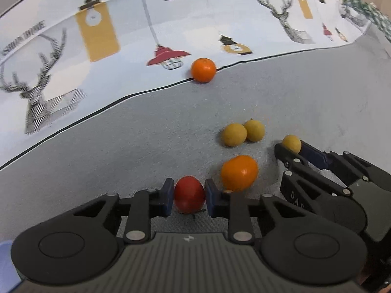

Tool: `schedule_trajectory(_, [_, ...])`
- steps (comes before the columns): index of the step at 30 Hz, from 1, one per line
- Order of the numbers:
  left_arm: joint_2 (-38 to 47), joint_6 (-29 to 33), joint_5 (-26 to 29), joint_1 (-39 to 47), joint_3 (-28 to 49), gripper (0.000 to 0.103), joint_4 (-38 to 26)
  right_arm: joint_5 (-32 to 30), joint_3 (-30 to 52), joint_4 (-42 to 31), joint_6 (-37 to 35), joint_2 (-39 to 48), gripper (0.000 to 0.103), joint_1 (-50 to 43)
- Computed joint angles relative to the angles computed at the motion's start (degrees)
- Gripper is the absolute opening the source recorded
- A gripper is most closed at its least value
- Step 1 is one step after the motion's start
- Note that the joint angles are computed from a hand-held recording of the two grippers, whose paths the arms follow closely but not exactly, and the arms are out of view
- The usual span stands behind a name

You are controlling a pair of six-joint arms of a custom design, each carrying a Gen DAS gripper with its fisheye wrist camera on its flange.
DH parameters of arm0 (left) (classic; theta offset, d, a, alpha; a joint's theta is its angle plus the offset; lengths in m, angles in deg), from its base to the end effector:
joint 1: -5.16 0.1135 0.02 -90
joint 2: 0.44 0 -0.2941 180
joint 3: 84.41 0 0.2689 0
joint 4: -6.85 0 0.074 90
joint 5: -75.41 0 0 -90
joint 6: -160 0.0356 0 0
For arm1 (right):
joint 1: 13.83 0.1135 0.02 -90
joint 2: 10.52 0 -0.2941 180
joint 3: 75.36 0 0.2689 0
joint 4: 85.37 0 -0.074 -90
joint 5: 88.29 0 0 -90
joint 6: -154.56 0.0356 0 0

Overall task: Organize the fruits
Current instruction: 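Carry the red tomato in the left tool while the right carries the yellow fruit to the plate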

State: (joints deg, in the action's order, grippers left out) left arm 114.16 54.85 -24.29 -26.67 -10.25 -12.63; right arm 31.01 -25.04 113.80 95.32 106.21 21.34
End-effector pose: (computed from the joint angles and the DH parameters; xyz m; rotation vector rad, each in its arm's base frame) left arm 0.3445 -0.2068 0.1121 0.3177 2.5748 -0.0759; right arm 0.2808 0.1765 0.0526 0.1438 2.2611 -0.0142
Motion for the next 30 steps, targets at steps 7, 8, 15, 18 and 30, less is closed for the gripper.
schedule_trajectory(7, [-11.01,-10.43,-4.01,-2.75,-4.02,0.030,-11.72,0.18,-1.07,2.12,-1.83,0.52,0.028,0.50])
schedule_trajectory(8, [-13.04,-11.52,-4.62,-3.38,-5.12,0.030,-13.16,0.78,-1.72,2.65,-2.17,0.18,0.028,0.76])
schedule_trajectory(15, [-30.51,-20.10,-8.26,-8.05,-14.41,0.030,-22.96,6.72,-8.36,-5.11,-0.14,-11.70,0.028,5.98])
schedule_trajectory(18, [-38.81,-25.04,-9.62,-9.84,-18.38,0.030,-27.87,10.07,-10.87,-10.26,0.67,-20.22,0.028,11.83])
schedule_trajectory(30, [-71.63,-42.17,-18.13,-18.93,-24.93,0.030,-57.14,18.99,-1.73,-44.61,18.85,-35.45,0.028,44.79])
